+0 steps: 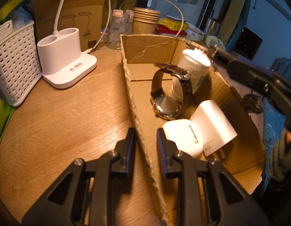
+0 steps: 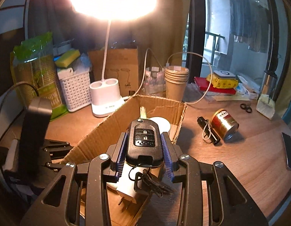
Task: Organize rigid objects
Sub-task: 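Carry the car key over the box and lower it inside, then open the right gripper and move it back to the red-gold tin can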
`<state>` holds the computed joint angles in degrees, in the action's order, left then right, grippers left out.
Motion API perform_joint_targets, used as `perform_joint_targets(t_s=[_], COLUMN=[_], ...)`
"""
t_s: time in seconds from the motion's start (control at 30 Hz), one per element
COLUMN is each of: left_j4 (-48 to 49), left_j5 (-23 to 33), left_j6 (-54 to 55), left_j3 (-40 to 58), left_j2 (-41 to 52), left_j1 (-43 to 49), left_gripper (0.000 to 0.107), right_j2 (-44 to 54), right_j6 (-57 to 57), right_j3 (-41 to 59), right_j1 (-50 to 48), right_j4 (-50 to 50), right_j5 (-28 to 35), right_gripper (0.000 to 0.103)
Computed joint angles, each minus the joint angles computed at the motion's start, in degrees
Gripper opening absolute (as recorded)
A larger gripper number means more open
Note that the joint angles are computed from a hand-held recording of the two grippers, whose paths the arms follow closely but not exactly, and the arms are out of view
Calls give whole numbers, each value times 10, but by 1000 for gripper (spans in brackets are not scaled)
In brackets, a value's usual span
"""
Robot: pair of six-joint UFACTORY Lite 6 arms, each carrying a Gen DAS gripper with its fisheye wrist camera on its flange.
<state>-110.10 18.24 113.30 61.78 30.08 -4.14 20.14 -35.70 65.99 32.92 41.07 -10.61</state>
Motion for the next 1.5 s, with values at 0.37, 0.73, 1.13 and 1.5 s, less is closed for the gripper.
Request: perform_joint_targets(t_s=[0.37, 0.73, 1.13, 1.5], left_j4=[-1, -1, 1, -2], left_j5=[0, 0, -2, -1], left_j6=[1, 1, -3, 0], left_j3=[0, -1, 1, 1], left_j2=[0, -1, 0, 1], left_j1=[0, 0, -1, -2], left_gripper=[25, 25, 25, 25], right_j2=[31, 37, 16, -7], right_j6=[2, -68, -48, 44], right_j3=[18, 26, 6, -10], right_j1=[-10, -12, -18, -30], right_j4=[-18, 45, 28, -47], right_j5=[34, 51, 44, 27], right_gripper=[38, 38, 43, 50])
